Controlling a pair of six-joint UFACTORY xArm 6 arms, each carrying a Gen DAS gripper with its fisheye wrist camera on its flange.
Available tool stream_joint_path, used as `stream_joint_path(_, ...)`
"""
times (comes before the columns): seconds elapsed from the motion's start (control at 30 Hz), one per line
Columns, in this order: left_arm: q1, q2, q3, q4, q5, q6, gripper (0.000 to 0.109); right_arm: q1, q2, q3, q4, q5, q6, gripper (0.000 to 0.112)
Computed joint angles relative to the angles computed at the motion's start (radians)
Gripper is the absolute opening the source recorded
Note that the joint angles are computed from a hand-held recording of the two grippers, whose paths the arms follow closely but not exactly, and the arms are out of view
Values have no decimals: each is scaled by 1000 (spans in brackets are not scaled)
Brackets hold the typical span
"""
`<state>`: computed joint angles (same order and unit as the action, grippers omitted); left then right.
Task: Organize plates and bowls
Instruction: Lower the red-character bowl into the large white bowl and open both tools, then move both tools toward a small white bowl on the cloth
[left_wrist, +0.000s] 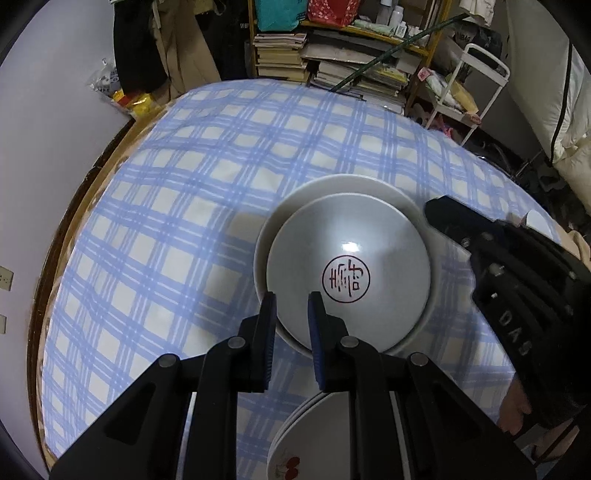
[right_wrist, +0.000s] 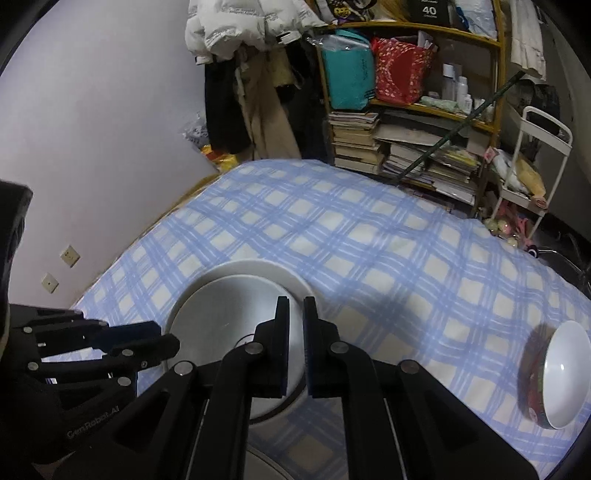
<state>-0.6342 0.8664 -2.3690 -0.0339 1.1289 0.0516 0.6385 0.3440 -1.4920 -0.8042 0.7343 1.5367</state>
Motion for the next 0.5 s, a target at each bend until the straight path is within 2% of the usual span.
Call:
stream_joint_path(0.33, -2, -27, 32, 37, -35, -40, 19, 3, -54, 35, -7, 37, 17, 8)
stream_joint_path(0.47, -8, -94, 129, 37, -119, -52, 21, 9, -112, 72, -11, 86, 24, 10)
stream_joint_path(0.5, -12, -107, 146, 46, -135, -54, 25, 10, -126, 82, -13, 93, 28, 12)
